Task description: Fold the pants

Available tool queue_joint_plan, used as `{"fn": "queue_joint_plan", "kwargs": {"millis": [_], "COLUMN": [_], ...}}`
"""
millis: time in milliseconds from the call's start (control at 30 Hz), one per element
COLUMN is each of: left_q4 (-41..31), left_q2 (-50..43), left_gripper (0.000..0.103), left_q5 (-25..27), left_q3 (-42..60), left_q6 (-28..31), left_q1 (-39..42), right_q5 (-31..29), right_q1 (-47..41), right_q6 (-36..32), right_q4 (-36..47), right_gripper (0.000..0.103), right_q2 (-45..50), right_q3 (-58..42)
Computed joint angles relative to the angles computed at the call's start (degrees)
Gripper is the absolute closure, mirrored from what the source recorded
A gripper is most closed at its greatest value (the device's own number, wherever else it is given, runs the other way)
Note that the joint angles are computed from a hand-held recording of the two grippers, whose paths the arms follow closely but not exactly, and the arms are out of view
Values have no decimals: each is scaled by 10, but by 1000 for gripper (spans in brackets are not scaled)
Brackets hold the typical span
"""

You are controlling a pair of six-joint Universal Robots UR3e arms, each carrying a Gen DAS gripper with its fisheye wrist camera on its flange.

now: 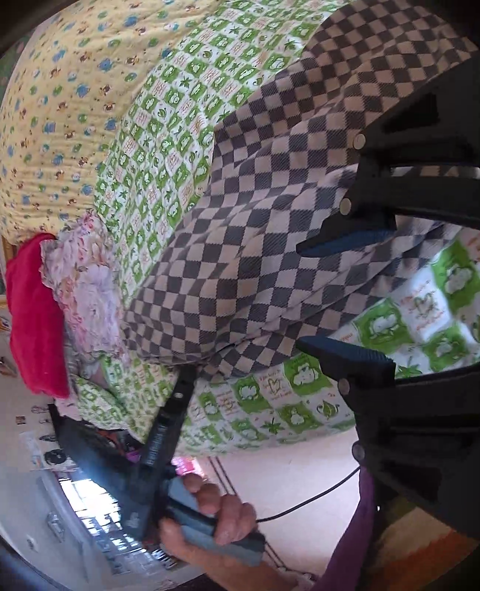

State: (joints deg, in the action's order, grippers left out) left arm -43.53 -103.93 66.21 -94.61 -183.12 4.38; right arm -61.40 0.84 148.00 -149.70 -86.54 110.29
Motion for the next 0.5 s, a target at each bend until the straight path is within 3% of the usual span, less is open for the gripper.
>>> {"fn": "queue_joint_plan", "kwargs": {"millis": [100, 333, 500], "left_q4": [4, -14, 14], "left_q2": [-27, -109, -141], "left_gripper": [66, 63, 69], "left_q5": [-15, 17, 47], "left_q3": [28, 127, 150], "left_q6": [-8, -29, -44], "left_q1": [12, -16, -39], "right_q5": [-50, -109, -103], "right_q1": [30, 60, 58], "right_q6": [7, 0, 18], "right_q4": [-21, -51, -43], "right_gripper": [57, 57, 59], "right_q2": [40, 98, 119], "right_q3": [-24, -45, -65]}}
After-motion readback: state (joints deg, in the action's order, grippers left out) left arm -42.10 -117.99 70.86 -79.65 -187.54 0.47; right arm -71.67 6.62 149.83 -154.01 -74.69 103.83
